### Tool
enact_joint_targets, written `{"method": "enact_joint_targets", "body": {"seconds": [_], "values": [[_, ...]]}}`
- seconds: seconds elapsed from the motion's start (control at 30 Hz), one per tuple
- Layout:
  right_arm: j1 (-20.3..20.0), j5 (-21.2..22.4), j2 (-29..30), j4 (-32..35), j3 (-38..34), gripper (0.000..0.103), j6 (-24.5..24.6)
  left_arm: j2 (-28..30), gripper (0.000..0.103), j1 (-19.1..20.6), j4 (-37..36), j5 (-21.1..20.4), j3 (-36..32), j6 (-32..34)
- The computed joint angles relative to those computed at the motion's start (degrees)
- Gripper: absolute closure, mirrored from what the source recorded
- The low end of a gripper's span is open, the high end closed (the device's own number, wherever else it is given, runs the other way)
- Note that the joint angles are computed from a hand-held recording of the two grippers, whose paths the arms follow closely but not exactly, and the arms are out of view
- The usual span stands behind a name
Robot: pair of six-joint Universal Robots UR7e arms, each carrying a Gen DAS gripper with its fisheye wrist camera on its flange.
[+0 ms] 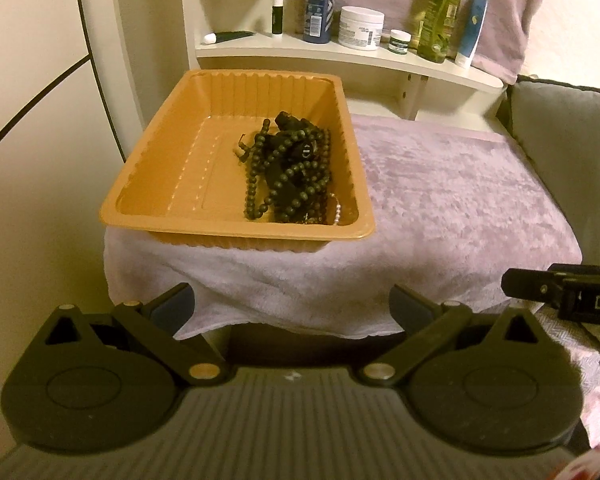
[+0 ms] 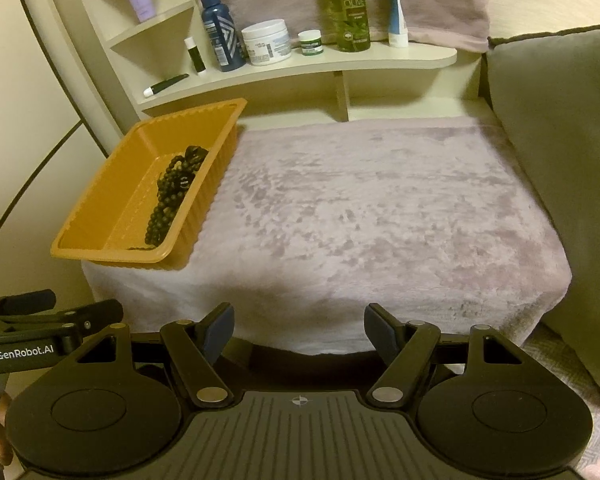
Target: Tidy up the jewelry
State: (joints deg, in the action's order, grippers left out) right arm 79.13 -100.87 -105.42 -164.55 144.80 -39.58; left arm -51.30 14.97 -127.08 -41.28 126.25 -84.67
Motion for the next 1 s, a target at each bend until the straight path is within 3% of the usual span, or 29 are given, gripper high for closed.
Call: {"method": "enact_joint_targets", "body": {"seconds": [1.0], "values": [[-0.04,0.43,-0.29,-0.05,-0.01,0.031,-0.23,-0.21,0.000,-0.28,-1.30,0.77,0.37,1.06]]}}
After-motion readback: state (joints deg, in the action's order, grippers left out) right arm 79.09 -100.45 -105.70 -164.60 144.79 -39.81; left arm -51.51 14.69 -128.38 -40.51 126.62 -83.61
